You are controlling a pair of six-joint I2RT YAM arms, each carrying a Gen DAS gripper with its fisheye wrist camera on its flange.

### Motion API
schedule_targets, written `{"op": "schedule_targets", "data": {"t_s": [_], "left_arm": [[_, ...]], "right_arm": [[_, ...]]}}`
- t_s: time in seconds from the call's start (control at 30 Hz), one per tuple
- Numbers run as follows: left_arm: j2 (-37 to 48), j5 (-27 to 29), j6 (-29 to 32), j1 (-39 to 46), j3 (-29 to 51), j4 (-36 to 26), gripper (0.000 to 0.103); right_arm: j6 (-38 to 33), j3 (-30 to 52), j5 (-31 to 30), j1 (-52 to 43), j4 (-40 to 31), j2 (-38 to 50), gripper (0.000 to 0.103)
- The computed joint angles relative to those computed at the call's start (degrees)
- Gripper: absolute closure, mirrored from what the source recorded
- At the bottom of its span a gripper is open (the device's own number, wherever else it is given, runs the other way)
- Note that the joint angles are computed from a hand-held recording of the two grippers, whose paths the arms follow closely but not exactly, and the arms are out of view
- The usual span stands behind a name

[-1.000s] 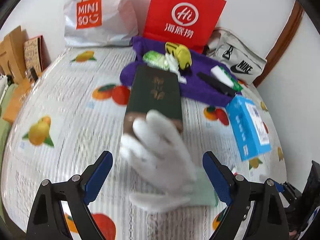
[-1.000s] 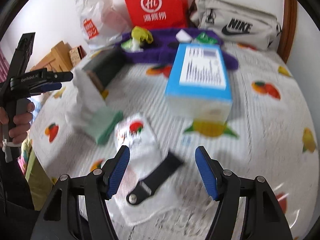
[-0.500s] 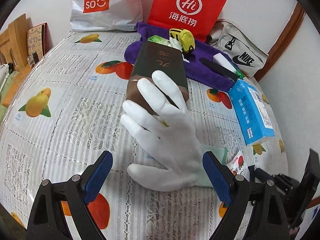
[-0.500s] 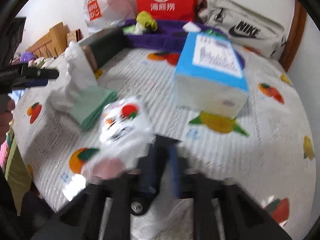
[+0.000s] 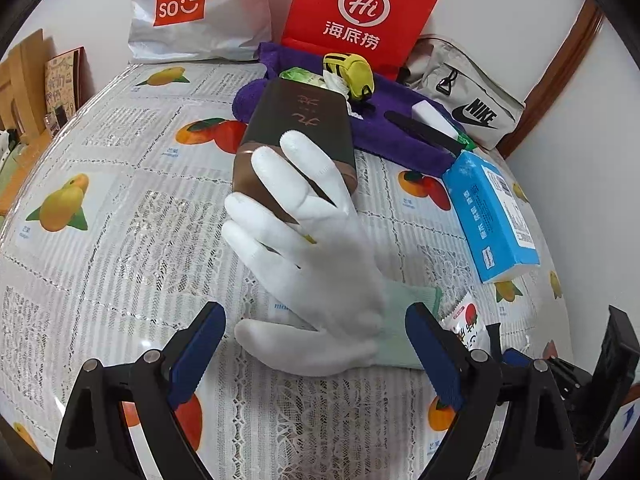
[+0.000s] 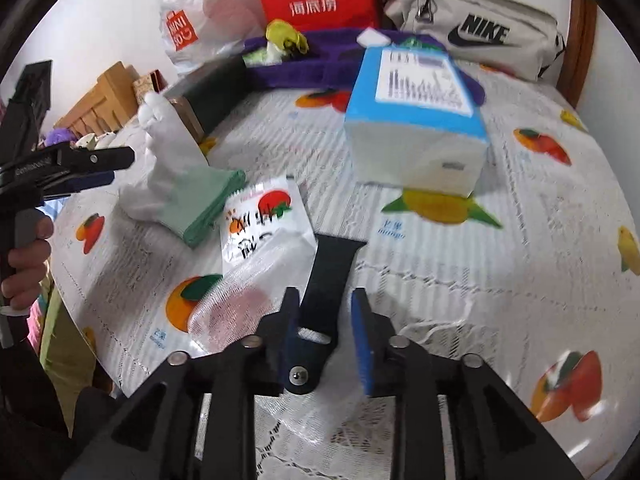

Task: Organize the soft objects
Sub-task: 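Grasp the second black watch strap with the right tool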

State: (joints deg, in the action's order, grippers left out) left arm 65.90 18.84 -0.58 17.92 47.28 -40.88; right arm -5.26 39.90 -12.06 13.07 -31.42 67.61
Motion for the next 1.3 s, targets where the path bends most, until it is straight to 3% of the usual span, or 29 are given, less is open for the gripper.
{"op": "schedule_targets", "data": {"t_s": [0.1, 0.13, 0.2, 0.37, 0.53, 0.73, 1.07, 1.2, 1.3], "left_arm": [[0.09, 0.07, 0.16, 0.04, -0.41, 0.14, 0.012], [0.19, 0.34, 0.12, 0.23, -0.51, 0.18, 0.012], [0.36, 0.76, 0.16, 0.53, -0.65, 0.28, 0.012], [0.26, 1.52, 0.68, 1.64, -1.00, 0.38, 0.012], [0.45, 2.45, 0.44, 2.18, -1.31, 0.66, 0.012], [0.15, 1.92, -0.51, 0.58, -1.92, 2.61, 0.011], [5.85, -8.80, -7.01, -8.86, -2.42, 9.93, 0.013], [6.77, -17.58, -7.05, -13.30, -1.99, 10.69, 0.044], [6.30, -16.10, -7.30, -11.26, -2.24, 11.02, 0.066]], "right_arm": [[1.33, -1.41, 2.26, 3.01, 2.75, -0.58, 0.058], [1.89, -1.98, 4.37, 4.33, 4.05, -0.74, 0.061], [1.96, -3.15, 9.52, 6.68, 6.71, -1.21, 0.081], [1.45, -0.25, 2.90, 1.57, 2.96, 0.83, 0.081], [2.11, -2.99, 4.63, 3.02, 8.42, 0.14, 0.081], [2.15, -1.32, 1.51, 0.94, 7.32, 0.46, 0.082], [0.69, 0.49, -1.41, -4.00, 4.84, -2.77, 0.082], [-0.42, 0.81, -1.24, -7.07, 6.21, -0.46, 0.082], [-1.11, 0.79, -1.15, -8.22, 7.20, 1.31, 0.082]]}}
